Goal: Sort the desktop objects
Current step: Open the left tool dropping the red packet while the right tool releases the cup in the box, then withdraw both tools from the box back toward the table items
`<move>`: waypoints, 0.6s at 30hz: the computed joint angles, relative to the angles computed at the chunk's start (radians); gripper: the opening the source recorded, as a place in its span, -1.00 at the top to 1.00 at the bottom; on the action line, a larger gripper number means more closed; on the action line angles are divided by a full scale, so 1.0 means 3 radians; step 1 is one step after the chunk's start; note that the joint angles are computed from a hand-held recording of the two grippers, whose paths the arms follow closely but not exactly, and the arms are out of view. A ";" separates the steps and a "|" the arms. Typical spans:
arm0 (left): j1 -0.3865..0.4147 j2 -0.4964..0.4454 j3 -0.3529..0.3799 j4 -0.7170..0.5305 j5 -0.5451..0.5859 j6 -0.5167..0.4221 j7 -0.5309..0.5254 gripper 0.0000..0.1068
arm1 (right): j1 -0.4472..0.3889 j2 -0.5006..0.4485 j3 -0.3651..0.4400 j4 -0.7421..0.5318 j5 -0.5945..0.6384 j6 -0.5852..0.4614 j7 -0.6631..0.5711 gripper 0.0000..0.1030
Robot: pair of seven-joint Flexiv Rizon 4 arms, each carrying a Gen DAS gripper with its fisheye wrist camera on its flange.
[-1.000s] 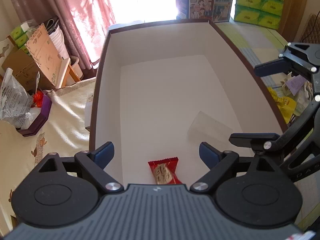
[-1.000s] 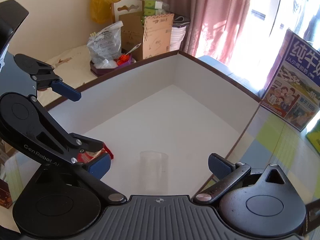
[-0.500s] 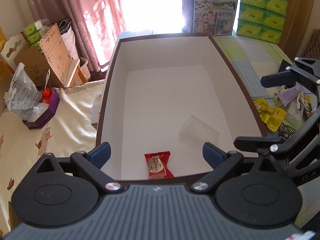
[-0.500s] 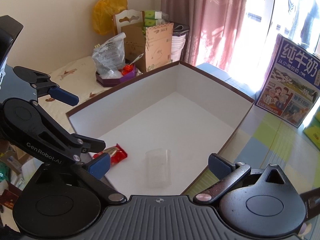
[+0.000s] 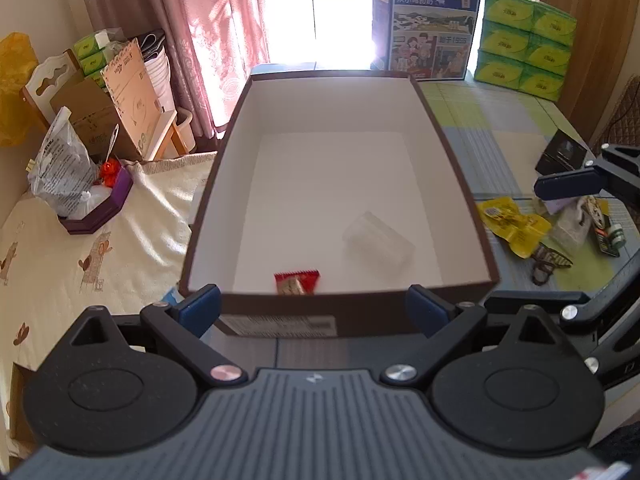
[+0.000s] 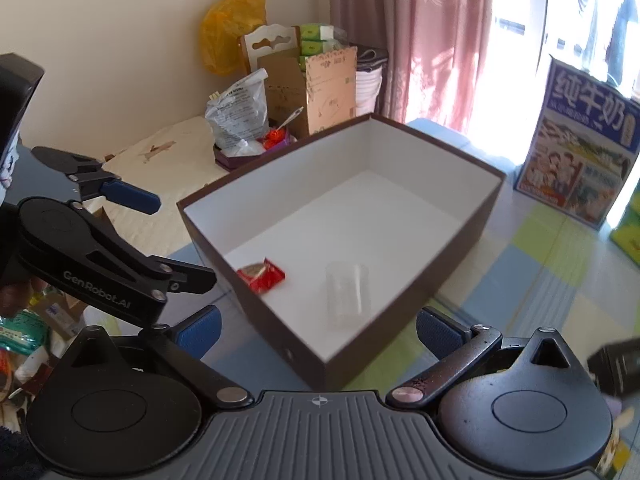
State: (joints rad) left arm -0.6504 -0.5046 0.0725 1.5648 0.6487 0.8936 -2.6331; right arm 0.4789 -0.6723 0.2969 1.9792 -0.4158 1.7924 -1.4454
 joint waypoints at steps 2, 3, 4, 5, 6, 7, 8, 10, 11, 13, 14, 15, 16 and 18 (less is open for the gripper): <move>-0.0039 0.0009 -0.0010 0.0006 -0.0006 -0.0039 -0.0049 -0.82 | -0.0117 0.0021 0.0098 0.0071 -0.0007 -0.0012 0.0007 -0.96; -0.0059 0.0010 -0.0019 0.0005 -0.0010 -0.0065 -0.0072 -0.82 | -0.0178 0.0032 0.0146 0.0111 -0.0014 -0.0017 0.0008 -0.96; -0.0077 0.0011 -0.0028 0.0006 -0.0015 -0.0091 -0.0096 -0.82 | -0.0226 0.0044 0.0182 0.0149 -0.0020 -0.0020 0.0009 -0.96; -0.0094 0.0007 -0.0037 0.0000 -0.0020 -0.0121 -0.0120 -0.82 | -0.0278 0.0053 0.0222 0.0185 -0.0029 -0.0022 0.0008 -0.96; -0.0112 0.0003 -0.0048 -0.0005 -0.0028 -0.0150 -0.0147 -0.82 | -0.0336 0.0060 0.0270 0.0216 -0.0040 -0.0032 0.0011 -0.96; -0.0125 -0.0003 -0.0062 -0.0008 -0.0039 -0.0169 -0.0170 -0.82 | -0.0405 0.0068 0.0327 0.0252 -0.0051 -0.0049 0.0017 -0.96; -0.0134 -0.0011 -0.0075 -0.0013 -0.0053 -0.0183 -0.0189 -0.82 | -0.0464 0.0073 0.0374 0.0282 -0.0059 -0.0061 0.0021 -0.96; -0.0157 -0.0037 -0.0098 -0.0036 -0.0086 -0.0229 -0.0222 -0.82 | -0.0572 0.0082 0.0452 0.0347 -0.0072 -0.0074 0.0027 -0.96; -0.0167 -0.0047 -0.0107 -0.0045 -0.0101 -0.0252 -0.0231 -0.82 | -0.0613 0.0090 0.0476 0.0378 -0.0075 -0.0077 0.0030 -0.96; -0.0190 -0.0081 -0.0125 -0.0080 -0.0130 -0.0291 -0.0245 -0.82 | -0.0696 0.0109 0.0522 0.0435 -0.0083 -0.0100 0.0037 -0.96; -0.0200 -0.0100 -0.0136 -0.0097 -0.0149 -0.0304 -0.0249 -0.82 | -0.0737 0.0115 0.0544 0.0463 -0.0086 -0.0112 0.0040 -0.96; -0.0212 -0.0118 -0.0142 -0.0116 -0.0163 -0.0317 -0.0249 -0.82 | -0.0801 0.0118 0.0586 0.0488 -0.0094 -0.0137 0.0039 -0.96; -0.0228 -0.0139 -0.0148 -0.0140 -0.0175 -0.0334 -0.0247 -0.82 | -0.0855 0.0116 0.0622 0.0506 -0.0100 -0.0156 0.0034 -0.96; -0.0242 -0.0182 -0.0167 -0.0184 -0.0218 -0.0338 -0.0223 -0.82 | -0.0978 0.0118 0.0699 0.0547 -0.0109 -0.0192 0.0012 -0.96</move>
State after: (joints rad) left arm -0.7230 -0.5592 0.0223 1.5098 0.5834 0.7923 -2.7001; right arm 0.1855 -0.6368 0.5067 2.1434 -0.4486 1.7346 -1.4417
